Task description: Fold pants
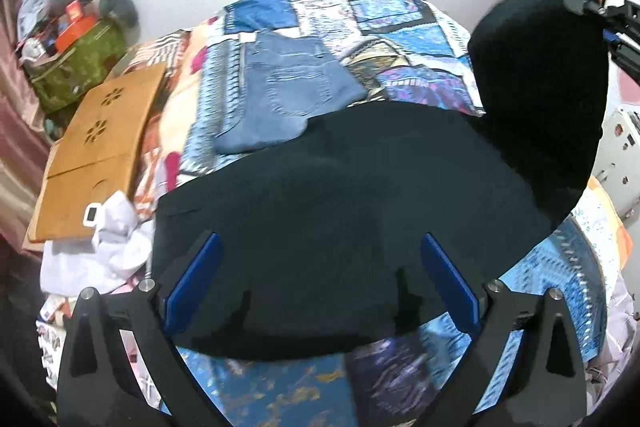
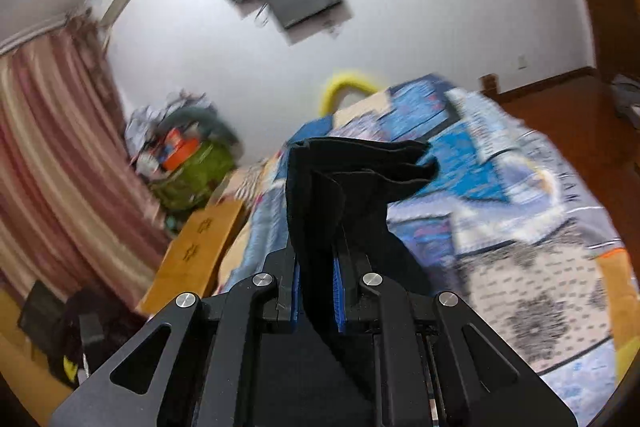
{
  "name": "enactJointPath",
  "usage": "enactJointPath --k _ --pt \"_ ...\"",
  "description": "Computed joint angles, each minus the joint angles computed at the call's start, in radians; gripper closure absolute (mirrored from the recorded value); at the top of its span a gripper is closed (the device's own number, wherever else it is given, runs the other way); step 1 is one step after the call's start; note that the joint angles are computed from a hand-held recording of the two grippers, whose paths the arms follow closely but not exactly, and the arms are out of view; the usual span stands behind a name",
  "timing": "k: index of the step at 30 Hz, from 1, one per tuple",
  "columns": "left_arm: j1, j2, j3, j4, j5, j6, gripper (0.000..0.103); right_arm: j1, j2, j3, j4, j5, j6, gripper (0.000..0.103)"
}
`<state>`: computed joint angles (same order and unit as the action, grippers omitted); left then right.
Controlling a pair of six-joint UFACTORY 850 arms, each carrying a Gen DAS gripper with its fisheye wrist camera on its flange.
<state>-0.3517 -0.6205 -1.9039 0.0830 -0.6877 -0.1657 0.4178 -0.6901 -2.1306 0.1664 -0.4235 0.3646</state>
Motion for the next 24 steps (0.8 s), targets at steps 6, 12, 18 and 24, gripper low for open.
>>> enactJointPath --k 6,12,18,24 --pt "0.023 0.044 0.062 -0.002 0.026 -0.026 0.003 0.049 -0.114 -0.105 0.098 -0.132 -0.128 0.092" --pt "0.022 0.046 0.052 0.04 0.032 -0.075 0.003 0.085 -0.186 -0.153 0.127 -0.294 -0.213 0.087" --pt "0.006 0.005 -0.028 0.036 0.007 -0.06 0.003 0.089 -0.111 -0.051 0.141 -0.284 -0.314 0.06" --pt "-0.019 -0.089 -0.191 0.022 -0.041 -0.023 0.003 0.06 0.007 0.091 0.019 -0.141 -0.227 0.053"
